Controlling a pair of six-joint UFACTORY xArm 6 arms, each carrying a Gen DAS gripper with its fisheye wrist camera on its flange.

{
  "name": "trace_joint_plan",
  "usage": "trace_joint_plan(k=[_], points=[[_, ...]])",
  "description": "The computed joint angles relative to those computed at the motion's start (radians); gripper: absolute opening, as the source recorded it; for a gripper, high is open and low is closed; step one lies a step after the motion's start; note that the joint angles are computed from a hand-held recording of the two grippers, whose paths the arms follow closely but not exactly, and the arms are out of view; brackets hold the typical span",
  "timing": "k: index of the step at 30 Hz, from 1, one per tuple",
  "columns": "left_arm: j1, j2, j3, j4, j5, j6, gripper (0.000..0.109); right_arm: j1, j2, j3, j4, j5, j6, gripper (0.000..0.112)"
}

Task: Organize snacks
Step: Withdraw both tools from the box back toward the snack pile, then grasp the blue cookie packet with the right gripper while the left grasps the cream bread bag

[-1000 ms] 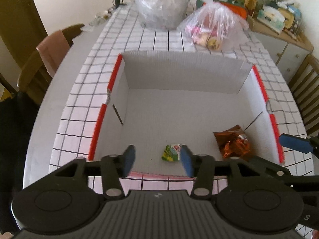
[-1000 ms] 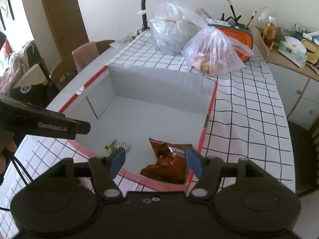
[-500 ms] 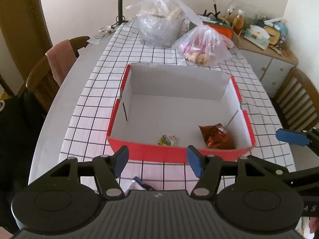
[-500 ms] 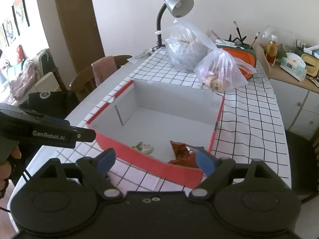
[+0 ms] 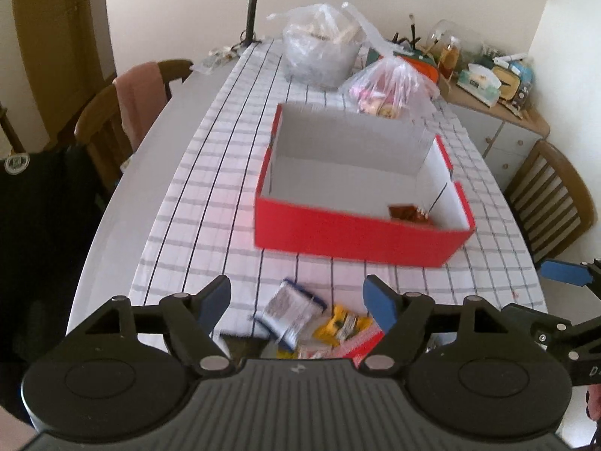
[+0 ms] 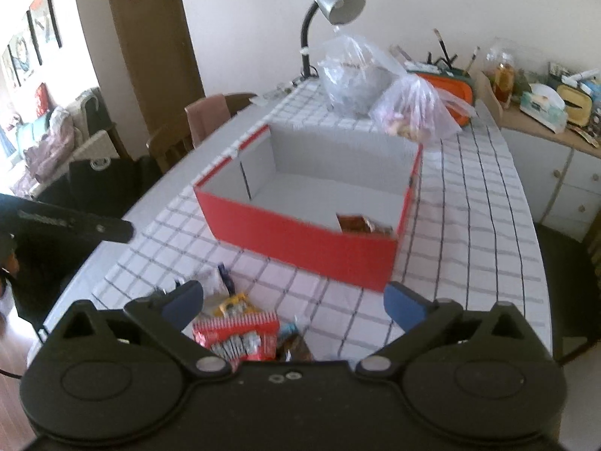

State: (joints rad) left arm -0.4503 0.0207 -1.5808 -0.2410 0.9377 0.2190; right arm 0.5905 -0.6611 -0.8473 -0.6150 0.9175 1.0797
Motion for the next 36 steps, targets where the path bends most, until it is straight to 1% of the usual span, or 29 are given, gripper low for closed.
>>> trace_joint_plan(k=[3, 6, 8, 10, 14, 19, 28, 32, 34, 36], points=[[0.022, -0.033, 0.054, -0.011, 0.011, 0.007, 0.077, 0.041, -0.025, 0.044, -0.022, 0.034, 0.073, 0.103], [0.042, -0.060, 0.113, 0.001, 0.019, -0.009, 0.077, 0.089, -0.042, 0.083, -0.069, 0.094, 0.153, 0.103], [0.054, -0.065, 0.143, 0.012, 0.042, -0.025, 0.077, 0.120, -0.053, 0.115, -0.100, 0.131, 0.222, 0.103], [0.067, -0.068, 0.172, 0.012, 0.061, -0.045, 0.077, 0.130, -0.059, 0.147, -0.097, 0.151, 0.260, 0.103], [0.077, -0.083, 0.243, 0.033, 0.052, -0.076, 0.077, 0.128, -0.062, 0.196, -0.062, 0.162, 0.282, 0.102], [0.076, -0.088, 0.287, 0.072, 0.035, -0.079, 0.077, 0.099, -0.050, 0.232, -0.032, 0.136, 0.254, 0.101], [0.062, -0.062, 0.325, 0.162, 0.010, -0.106, 0.077, 0.031, 0.032, 0.241, -0.015, 0.059, 0.192, 0.097], [0.059, -0.054, 0.336, 0.178, 0.003, -0.108, 0.077, 0.009, 0.052, 0.242, -0.009, 0.036, 0.173, 0.092], [0.061, -0.052, 0.339, 0.172, 0.002, -0.106, 0.077, -0.002, 0.055, 0.248, 0.000, 0.021, 0.160, 0.085], [0.065, -0.052, 0.340, 0.159, 0.009, -0.098, 0.076, -0.007, 0.052, 0.255, 0.003, 0.010, 0.159, 0.084]])
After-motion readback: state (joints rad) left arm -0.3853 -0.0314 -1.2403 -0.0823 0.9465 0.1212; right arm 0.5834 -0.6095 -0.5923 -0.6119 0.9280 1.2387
